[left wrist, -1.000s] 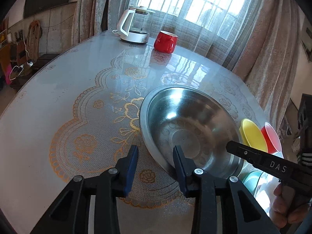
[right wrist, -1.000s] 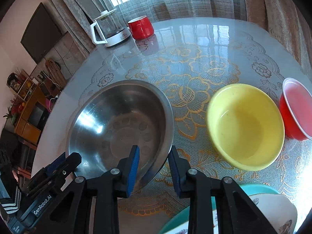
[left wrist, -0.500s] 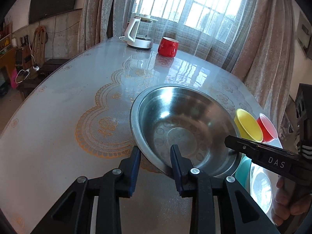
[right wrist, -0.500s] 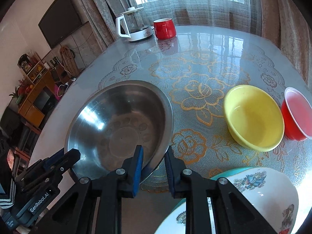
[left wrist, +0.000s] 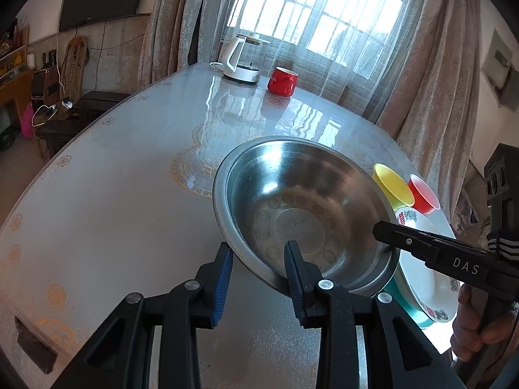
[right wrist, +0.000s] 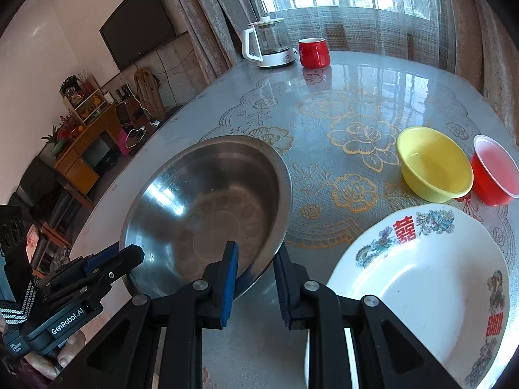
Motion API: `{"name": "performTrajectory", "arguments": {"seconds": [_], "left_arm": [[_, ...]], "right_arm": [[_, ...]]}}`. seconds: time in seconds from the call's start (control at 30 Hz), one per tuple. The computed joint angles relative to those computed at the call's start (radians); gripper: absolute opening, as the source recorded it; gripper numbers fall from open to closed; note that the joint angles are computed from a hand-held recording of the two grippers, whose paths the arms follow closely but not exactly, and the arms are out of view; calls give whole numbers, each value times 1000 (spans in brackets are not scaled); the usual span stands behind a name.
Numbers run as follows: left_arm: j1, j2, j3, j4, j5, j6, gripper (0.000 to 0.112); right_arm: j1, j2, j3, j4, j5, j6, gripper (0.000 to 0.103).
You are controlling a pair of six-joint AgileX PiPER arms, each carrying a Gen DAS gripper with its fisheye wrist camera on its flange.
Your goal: Organize plates and bowls
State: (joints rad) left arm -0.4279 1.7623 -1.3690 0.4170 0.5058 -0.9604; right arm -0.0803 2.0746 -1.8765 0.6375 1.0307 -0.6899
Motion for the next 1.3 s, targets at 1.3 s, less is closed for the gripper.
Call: {"name": "performTrajectory", "arguments": {"seconds": [1.3], "left_arm": [[-235, -99, 64, 403, 273, -375, 50]], "right_arm": [[-169, -243, 416, 271, -140, -297, 38]]}}
